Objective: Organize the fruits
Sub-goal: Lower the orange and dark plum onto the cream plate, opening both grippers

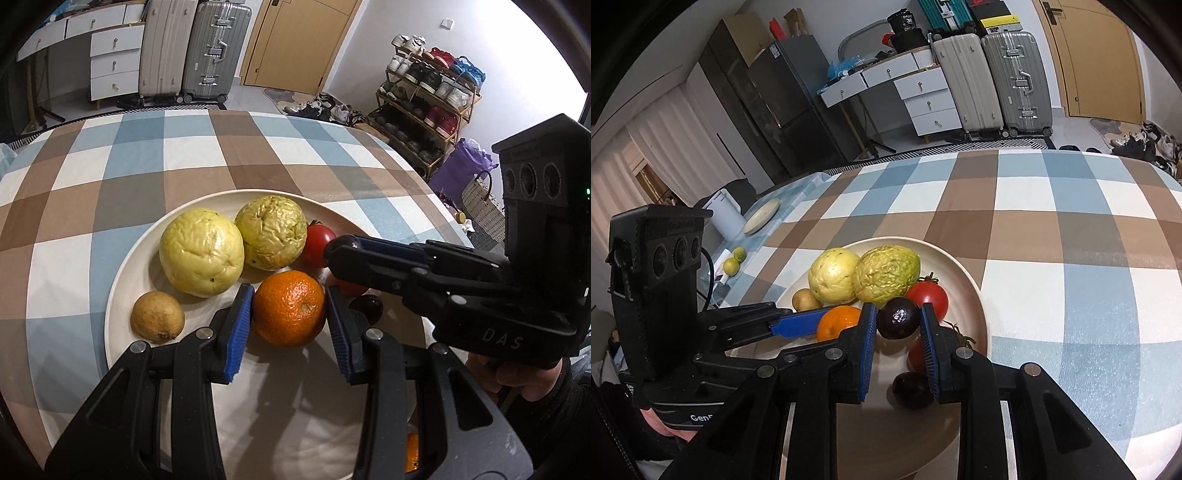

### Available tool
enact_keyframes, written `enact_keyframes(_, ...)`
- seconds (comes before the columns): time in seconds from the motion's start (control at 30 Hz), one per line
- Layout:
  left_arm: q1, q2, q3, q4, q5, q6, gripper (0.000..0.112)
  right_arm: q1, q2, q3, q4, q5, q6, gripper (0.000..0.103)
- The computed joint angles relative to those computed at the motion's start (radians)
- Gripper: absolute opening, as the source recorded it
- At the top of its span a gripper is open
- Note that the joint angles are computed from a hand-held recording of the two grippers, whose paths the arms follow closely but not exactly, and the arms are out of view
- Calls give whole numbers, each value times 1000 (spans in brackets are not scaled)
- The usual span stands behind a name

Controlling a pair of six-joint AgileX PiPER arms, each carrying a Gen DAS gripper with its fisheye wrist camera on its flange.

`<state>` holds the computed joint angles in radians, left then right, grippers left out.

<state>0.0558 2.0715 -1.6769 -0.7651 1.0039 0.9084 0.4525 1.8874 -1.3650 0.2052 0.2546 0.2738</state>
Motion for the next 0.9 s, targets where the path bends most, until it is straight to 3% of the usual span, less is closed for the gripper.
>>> enact_keyframes(0.33,23,-24,11,-20,10,23,37,27,-10,-6,-198,17,180,26)
enact_keyframes(0.63,43,-98,59,-1,-3,7,40,49,-50,13,-356,23,353,45)
enact_keyframes(0.9,77,-233,171,1,-10,41,45,105,-147,78,-620,43,622,49)
